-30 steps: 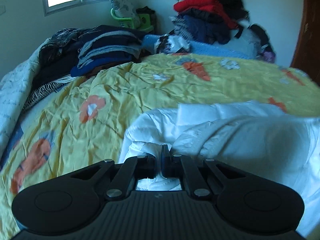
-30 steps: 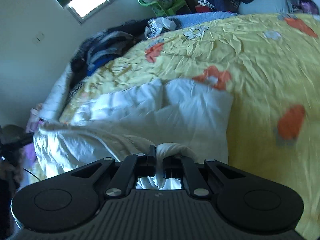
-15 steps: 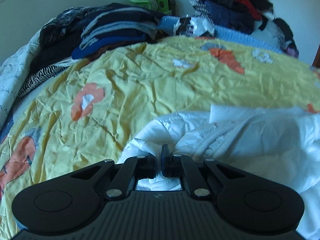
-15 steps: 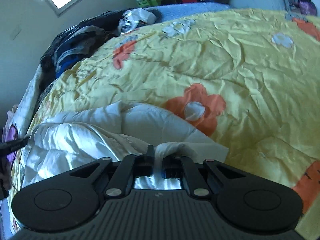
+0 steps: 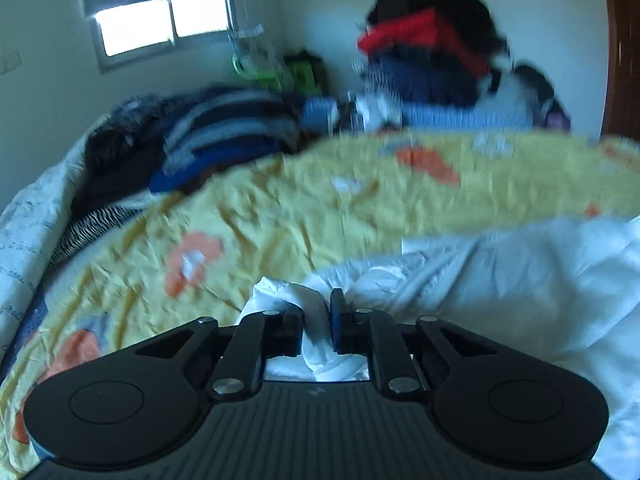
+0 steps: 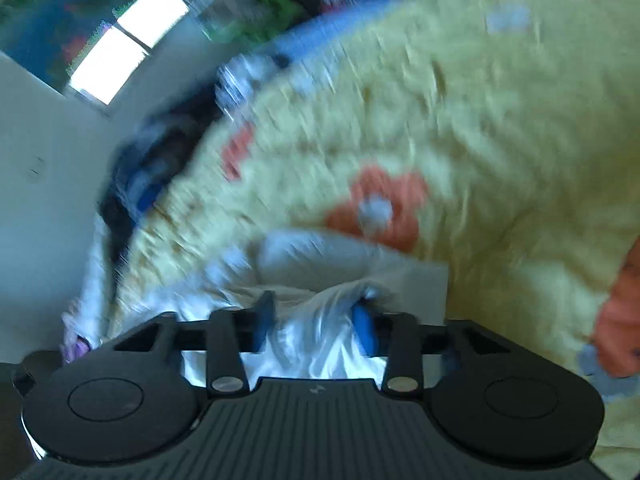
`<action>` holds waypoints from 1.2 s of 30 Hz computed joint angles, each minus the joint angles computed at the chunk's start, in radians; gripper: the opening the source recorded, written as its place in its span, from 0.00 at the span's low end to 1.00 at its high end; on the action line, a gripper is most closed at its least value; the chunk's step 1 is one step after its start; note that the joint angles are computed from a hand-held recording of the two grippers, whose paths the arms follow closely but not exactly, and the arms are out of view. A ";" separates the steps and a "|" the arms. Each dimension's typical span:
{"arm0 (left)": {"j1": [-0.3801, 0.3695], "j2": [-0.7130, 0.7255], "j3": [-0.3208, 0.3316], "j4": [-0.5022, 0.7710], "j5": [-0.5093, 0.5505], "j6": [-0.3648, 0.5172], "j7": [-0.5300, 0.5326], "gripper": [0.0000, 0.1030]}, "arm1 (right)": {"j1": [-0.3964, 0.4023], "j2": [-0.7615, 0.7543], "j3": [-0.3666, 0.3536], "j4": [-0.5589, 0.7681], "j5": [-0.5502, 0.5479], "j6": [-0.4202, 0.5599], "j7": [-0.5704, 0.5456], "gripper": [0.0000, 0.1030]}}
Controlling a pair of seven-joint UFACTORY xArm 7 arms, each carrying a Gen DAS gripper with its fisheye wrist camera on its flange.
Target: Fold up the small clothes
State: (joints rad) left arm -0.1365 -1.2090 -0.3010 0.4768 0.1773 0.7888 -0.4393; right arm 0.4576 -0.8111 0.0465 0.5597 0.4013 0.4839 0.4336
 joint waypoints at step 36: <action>0.025 0.392 -0.012 0.003 0.027 -0.236 -0.226 1.00 | -0.033 0.358 0.211 -0.010 -0.333 -0.418 0.066 0.84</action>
State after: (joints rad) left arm -0.1111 -0.8173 -0.3133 0.4801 0.2047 0.5527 -0.6658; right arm 0.4246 -0.4528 0.2577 0.5498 0.0679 0.0661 0.4996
